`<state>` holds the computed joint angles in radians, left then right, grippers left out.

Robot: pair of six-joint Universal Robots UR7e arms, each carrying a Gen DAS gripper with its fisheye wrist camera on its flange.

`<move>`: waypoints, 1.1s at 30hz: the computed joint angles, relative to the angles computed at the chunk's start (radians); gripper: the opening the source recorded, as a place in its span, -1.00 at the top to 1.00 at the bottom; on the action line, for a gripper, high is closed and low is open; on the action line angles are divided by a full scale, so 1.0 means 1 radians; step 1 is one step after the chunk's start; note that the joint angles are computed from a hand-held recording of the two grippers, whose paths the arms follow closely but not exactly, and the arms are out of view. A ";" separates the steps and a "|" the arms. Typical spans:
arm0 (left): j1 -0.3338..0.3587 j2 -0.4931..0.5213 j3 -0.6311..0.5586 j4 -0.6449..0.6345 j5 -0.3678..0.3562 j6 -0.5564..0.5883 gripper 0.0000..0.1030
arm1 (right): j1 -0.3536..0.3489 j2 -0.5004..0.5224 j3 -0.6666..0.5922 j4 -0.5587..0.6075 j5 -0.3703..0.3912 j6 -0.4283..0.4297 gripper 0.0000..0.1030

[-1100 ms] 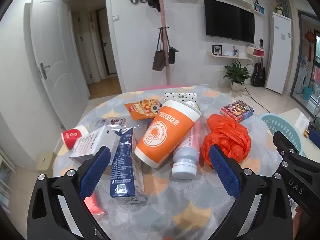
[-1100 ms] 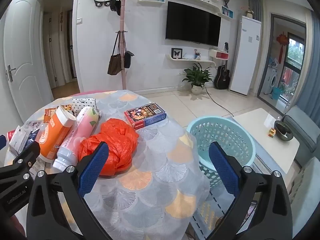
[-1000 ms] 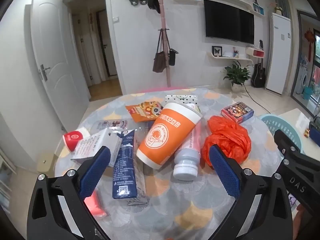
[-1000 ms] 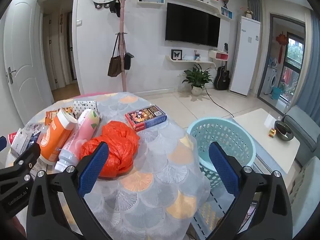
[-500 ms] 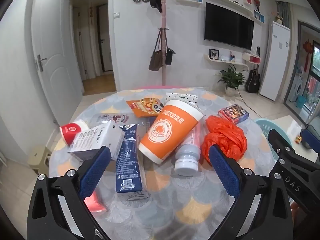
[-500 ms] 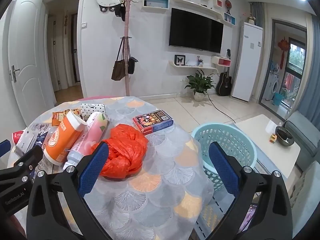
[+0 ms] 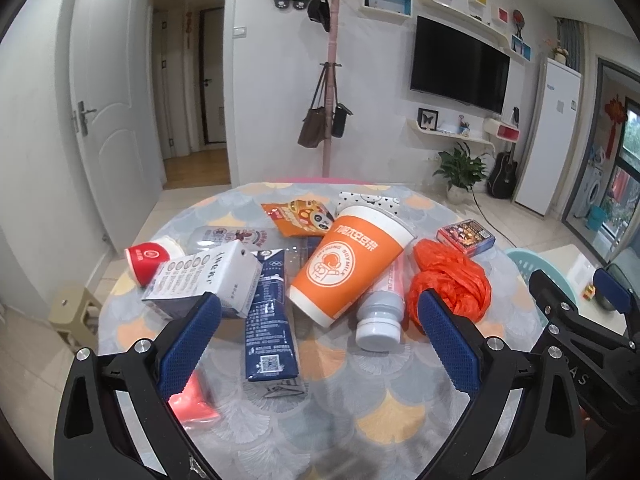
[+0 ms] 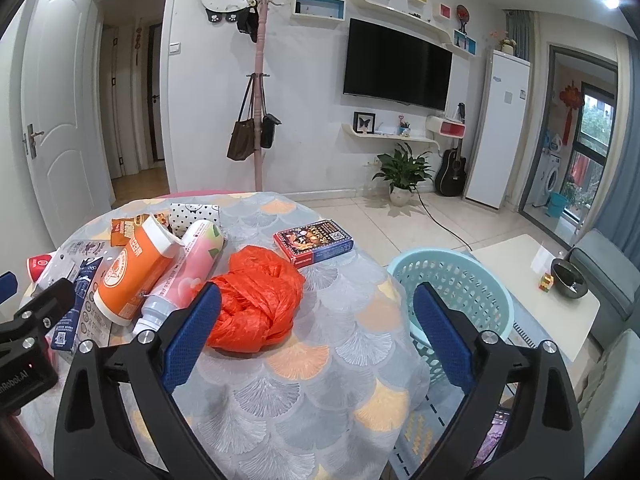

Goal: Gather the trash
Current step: 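Move both grippers toward the table items, then grasp the pink wrapper with the left gripper while the right grasps the orange bag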

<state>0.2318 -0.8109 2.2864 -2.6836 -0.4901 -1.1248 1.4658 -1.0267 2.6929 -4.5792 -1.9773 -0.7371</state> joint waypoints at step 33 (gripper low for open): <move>0.252 -0.282 0.115 -0.152 -0.073 0.247 -0.76 | -0.001 -0.043 -0.082 0.283 0.053 0.046 0.00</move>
<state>0.4836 -1.0924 2.4010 -2.8352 -0.5629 -0.8775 1.4650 -1.0695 2.6112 -4.2957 -1.9246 -0.6908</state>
